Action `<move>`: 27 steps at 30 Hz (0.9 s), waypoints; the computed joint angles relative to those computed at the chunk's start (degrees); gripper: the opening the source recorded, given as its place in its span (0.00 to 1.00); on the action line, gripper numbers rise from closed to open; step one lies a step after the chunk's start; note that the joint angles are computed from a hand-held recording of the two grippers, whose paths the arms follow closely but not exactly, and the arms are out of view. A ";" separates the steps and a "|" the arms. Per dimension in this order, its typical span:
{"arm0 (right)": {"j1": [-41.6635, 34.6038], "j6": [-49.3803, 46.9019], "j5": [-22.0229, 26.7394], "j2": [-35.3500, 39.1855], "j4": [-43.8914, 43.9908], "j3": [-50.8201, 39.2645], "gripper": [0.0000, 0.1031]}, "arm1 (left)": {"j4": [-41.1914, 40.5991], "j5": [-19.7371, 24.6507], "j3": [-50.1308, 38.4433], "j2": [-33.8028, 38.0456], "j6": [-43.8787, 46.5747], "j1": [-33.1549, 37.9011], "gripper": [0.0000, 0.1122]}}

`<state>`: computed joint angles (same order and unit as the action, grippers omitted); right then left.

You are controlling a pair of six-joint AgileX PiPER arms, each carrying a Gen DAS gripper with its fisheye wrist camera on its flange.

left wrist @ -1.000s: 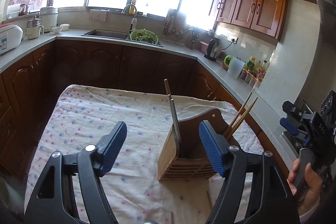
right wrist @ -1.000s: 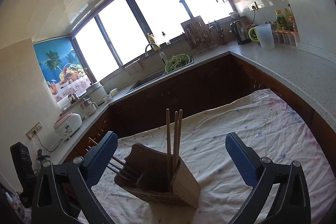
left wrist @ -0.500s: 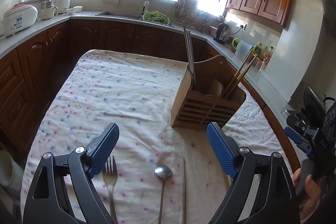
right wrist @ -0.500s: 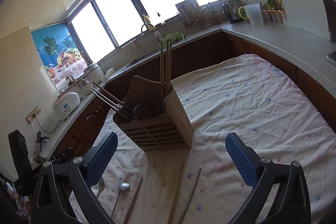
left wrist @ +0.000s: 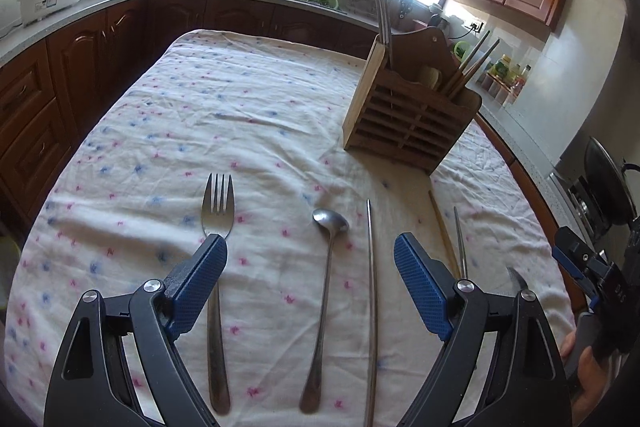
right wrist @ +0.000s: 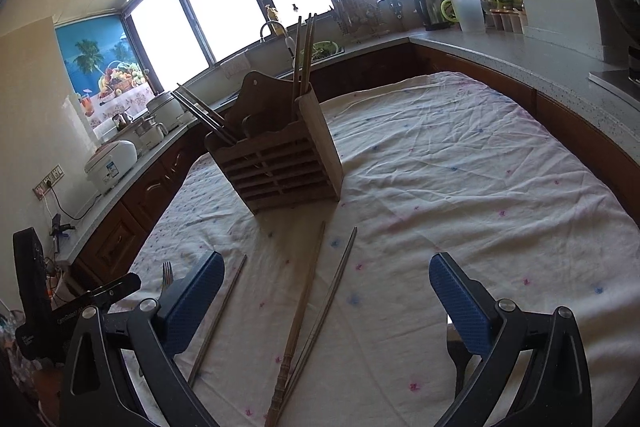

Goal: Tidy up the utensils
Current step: 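Move the open left tool to the steel spoon while the right tool approaches a wooden chopstick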

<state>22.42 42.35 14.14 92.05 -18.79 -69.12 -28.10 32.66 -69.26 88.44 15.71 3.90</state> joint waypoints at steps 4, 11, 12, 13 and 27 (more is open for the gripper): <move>1.75 9.26 0.74 0.14 -9.83 1.66 1.00 | -1.02 -0.59 2.65 -0.67 1.42 0.34 0.78; 2.81 10.85 1.17 1.31 -11.75 1.90 0.99 | -2.07 -1.05 4.33 -0.62 2.98 1.04 0.78; 2.90 11.45 1.09 1.39 -12.55 1.93 0.99 | -2.04 -1.05 4.14 -0.44 2.93 1.01 0.78; 3.03 11.76 1.19 1.48 -13.13 1.77 0.97 | -2.40 -0.99 4.05 -0.27 3.36 1.09 0.78; 1.24 -16.64 6.74 9.17 12.92 -9.72 0.54 | 0.45 3.20 -3.06 5.67 2.80 -1.33 0.64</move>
<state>23.66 25.70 20.88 101.22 -5.87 -78.84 -27.65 35.86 -72.32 94.11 18.50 2.58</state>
